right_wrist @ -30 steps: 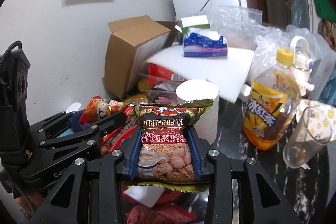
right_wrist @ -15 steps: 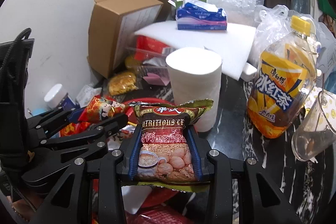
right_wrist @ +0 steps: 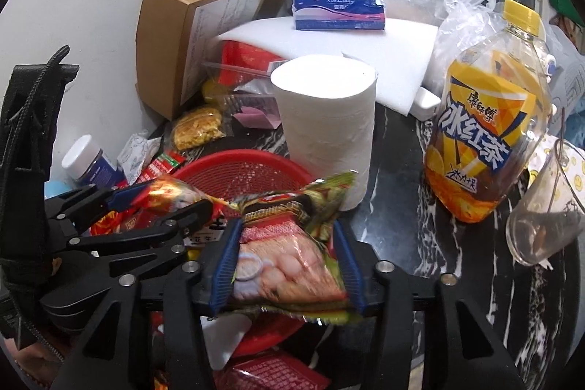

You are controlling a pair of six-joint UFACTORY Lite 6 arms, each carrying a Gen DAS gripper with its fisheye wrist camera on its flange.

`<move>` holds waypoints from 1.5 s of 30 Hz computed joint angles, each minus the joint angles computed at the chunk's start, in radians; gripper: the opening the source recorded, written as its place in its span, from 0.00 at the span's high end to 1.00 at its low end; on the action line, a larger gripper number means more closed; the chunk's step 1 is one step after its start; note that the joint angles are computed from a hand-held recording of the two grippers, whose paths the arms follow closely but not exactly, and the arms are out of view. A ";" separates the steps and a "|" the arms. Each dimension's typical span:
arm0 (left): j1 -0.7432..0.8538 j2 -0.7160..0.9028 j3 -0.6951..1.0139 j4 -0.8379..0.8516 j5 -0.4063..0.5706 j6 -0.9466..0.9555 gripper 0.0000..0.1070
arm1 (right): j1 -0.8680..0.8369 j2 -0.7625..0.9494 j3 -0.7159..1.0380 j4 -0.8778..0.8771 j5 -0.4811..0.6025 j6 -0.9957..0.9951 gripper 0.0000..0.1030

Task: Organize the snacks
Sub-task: 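Open both grippers to drop the two bags into the red basket, then move both tools back over the remaining snacks on the table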

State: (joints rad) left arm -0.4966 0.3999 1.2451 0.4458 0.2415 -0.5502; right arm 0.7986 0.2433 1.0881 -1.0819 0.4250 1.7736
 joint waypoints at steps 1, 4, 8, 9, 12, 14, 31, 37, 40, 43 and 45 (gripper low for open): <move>0.005 -0.005 -0.003 -0.037 -0.005 0.037 0.33 | 0.004 -0.004 -0.001 0.002 0.007 0.002 0.48; 0.010 -0.009 0.001 -0.117 -0.001 0.119 0.33 | 0.018 -0.020 -0.012 -0.013 0.025 0.037 0.43; -0.001 -0.040 -0.016 -0.109 0.005 0.109 0.33 | 0.031 -0.035 -0.013 0.018 0.052 0.028 0.43; -0.004 -0.053 -0.024 -0.108 0.003 0.107 0.33 | 0.036 -0.044 -0.017 0.026 0.061 0.024 0.43; -0.016 -0.101 -0.057 -0.068 -0.003 0.060 0.33 | 0.051 -0.073 -0.025 0.041 0.087 0.015 0.43; -0.023 -0.135 -0.079 -0.050 -0.008 0.033 0.33 | 0.066 -0.088 -0.022 0.051 0.114 0.005 0.43; -0.174 -0.545 -0.261 0.164 0.148 -0.219 0.33 | 0.313 -0.290 -0.009 0.086 0.473 0.007 0.43; -0.288 -0.712 -0.324 0.231 0.256 -0.314 0.33 | 0.474 -0.354 -0.006 0.075 0.662 0.064 0.43; -0.368 -0.788 -0.356 0.275 0.317 -0.367 0.33 | 0.561 -0.375 -0.003 0.078 0.757 0.103 0.41; -0.448 -0.850 -0.390 0.331 0.376 -0.442 0.33 | 0.645 -0.375 0.009 0.088 0.852 0.138 0.40; -0.503 -0.888 -0.416 0.357 0.407 -0.486 0.33 | 0.699 -0.365 0.022 0.102 0.913 0.159 0.40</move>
State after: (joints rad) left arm -0.9993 -0.4876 0.8294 0.8028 0.6488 -1.0359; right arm 1.4974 -0.1220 1.1102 -0.9802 1.3377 1.9326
